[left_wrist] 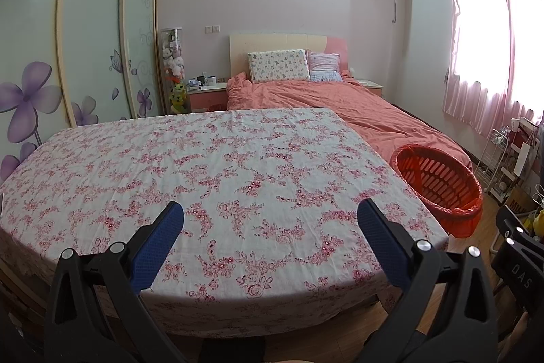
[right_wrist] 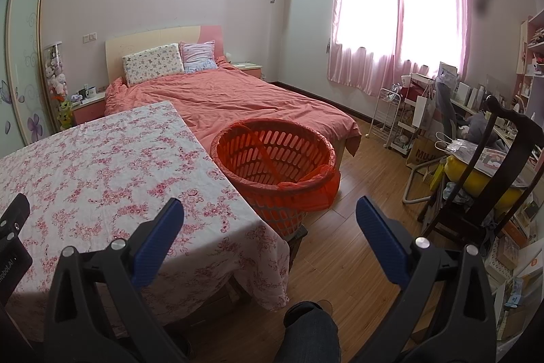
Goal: Collect trash
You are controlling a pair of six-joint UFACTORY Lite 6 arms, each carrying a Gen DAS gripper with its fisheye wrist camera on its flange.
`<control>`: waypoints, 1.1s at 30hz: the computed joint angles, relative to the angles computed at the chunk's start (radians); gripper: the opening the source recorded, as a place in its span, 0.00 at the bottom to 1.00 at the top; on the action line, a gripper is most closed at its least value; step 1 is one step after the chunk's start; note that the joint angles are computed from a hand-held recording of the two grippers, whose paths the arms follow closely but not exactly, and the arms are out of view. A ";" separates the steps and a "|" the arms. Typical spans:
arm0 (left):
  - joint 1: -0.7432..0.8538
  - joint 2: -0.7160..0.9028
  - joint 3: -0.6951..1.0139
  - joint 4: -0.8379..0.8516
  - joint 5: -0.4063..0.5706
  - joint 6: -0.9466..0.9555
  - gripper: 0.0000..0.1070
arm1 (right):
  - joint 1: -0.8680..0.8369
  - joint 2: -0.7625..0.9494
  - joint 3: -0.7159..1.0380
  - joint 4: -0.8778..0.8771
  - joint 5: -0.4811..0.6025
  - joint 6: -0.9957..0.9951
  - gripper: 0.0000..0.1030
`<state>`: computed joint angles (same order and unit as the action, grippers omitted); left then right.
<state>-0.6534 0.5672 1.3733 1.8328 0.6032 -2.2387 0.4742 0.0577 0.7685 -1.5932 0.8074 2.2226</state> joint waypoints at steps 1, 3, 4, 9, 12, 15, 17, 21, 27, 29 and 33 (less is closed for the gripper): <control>0.000 0.000 0.000 0.000 0.000 0.000 0.94 | 0.000 0.000 0.000 0.001 0.000 -0.001 0.96; 0.002 0.000 -0.003 0.004 -0.003 -0.006 0.94 | 0.000 0.000 0.000 0.000 0.001 0.000 0.96; 0.002 0.000 -0.004 0.004 -0.004 -0.005 0.94 | 0.000 0.000 -0.001 -0.001 0.000 0.001 0.96; 0.001 0.003 -0.008 0.013 -0.002 -0.017 0.94 | 0.000 0.001 -0.001 -0.003 0.000 0.003 0.96; 0.001 0.003 -0.006 0.009 -0.003 -0.013 0.94 | 0.000 0.001 -0.001 -0.003 0.000 0.003 0.96; 0.001 0.004 -0.010 0.011 -0.003 -0.018 0.94 | 0.000 0.001 -0.001 -0.002 0.001 0.003 0.96; 0.000 0.001 -0.016 0.012 -0.001 -0.022 0.94 | 0.000 0.002 -0.001 -0.003 0.000 0.004 0.96; 0.006 0.005 -0.008 0.005 -0.011 -0.010 0.94 | 0.000 0.002 -0.001 -0.004 0.000 0.004 0.96; 0.012 0.006 -0.004 -0.002 -0.019 0.001 0.94 | 0.000 0.003 0.000 -0.003 0.001 0.004 0.96; 0.012 0.006 -0.004 -0.004 -0.020 0.003 0.94 | 0.000 0.003 0.000 -0.004 0.001 0.005 0.96; 0.012 0.006 -0.004 -0.004 -0.019 0.003 0.94 | -0.001 0.003 -0.001 -0.006 0.000 0.006 0.96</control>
<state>-0.6417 0.5731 1.3689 1.8286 0.5845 -2.2356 0.4736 0.0612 0.7676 -1.5988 0.8078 2.2283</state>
